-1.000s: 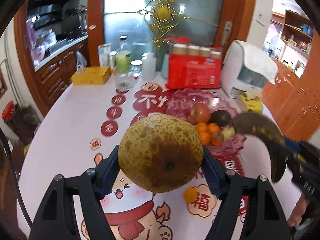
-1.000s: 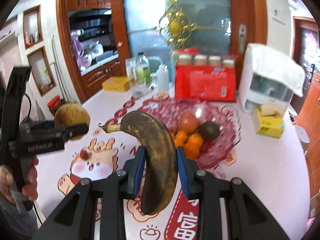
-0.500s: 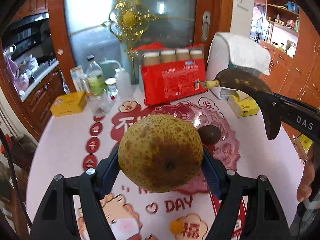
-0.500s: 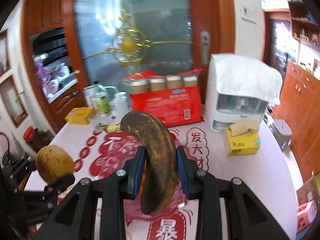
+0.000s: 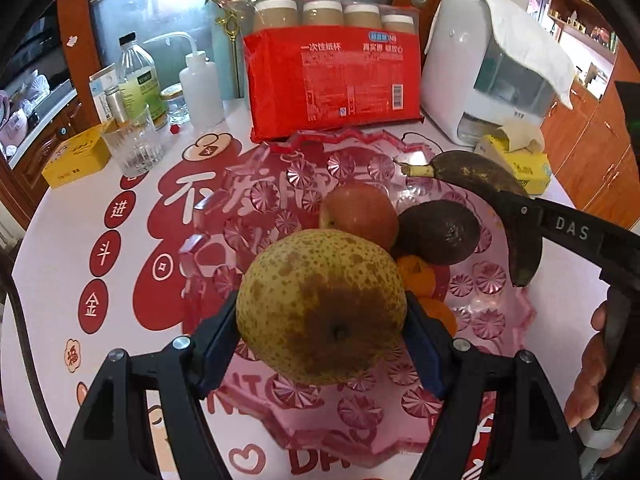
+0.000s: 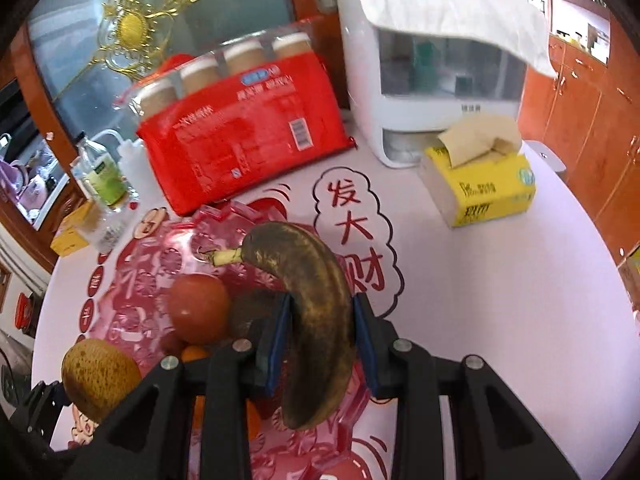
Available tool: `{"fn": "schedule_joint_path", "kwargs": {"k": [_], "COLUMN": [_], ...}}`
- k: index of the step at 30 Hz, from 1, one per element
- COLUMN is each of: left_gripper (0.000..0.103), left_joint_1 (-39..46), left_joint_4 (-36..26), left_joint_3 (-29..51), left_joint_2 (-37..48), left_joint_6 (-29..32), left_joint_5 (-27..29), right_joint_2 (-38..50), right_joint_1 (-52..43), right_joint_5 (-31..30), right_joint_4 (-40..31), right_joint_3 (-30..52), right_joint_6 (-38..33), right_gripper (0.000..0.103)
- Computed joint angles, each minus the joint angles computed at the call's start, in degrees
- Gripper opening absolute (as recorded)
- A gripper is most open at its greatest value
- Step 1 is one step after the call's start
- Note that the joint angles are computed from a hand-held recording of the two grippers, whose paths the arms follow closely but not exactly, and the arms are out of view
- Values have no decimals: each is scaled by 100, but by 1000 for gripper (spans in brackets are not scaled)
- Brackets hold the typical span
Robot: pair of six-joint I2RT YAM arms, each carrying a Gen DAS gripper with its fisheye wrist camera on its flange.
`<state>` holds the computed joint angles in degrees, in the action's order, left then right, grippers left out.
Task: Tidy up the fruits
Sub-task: 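Lower the pear and banana into the bowl and open both tools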
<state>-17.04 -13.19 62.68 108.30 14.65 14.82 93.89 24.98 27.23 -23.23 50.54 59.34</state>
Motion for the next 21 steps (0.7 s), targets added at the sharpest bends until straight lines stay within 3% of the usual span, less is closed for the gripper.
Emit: {"fn": "schedule_joint_path", "kwargs": {"k": [5,9,15,21], "left_gripper": [74,74,75,93], "left_joint_1": [-91,-117,6,101], "left_joint_4": [64,-110,-204,187], "left_joint_3": [-24,95,26,-502], "left_joint_2": [77,210,260,-559], "left_joint_6": [-12,-8,15,190], "left_joint_5": [-44,-171,-88,-20], "right_joint_2": [356,437,430,342], "right_joint_1": [19,253,704,1019], "right_joint_5": [-155,158,603,771], "right_joint_4": [130,-108,-406,-467], "right_joint_3": [90,303,468,416], "right_joint_6": [-16,-142,-236,-188], "right_gripper": [32,35,48,49]}}
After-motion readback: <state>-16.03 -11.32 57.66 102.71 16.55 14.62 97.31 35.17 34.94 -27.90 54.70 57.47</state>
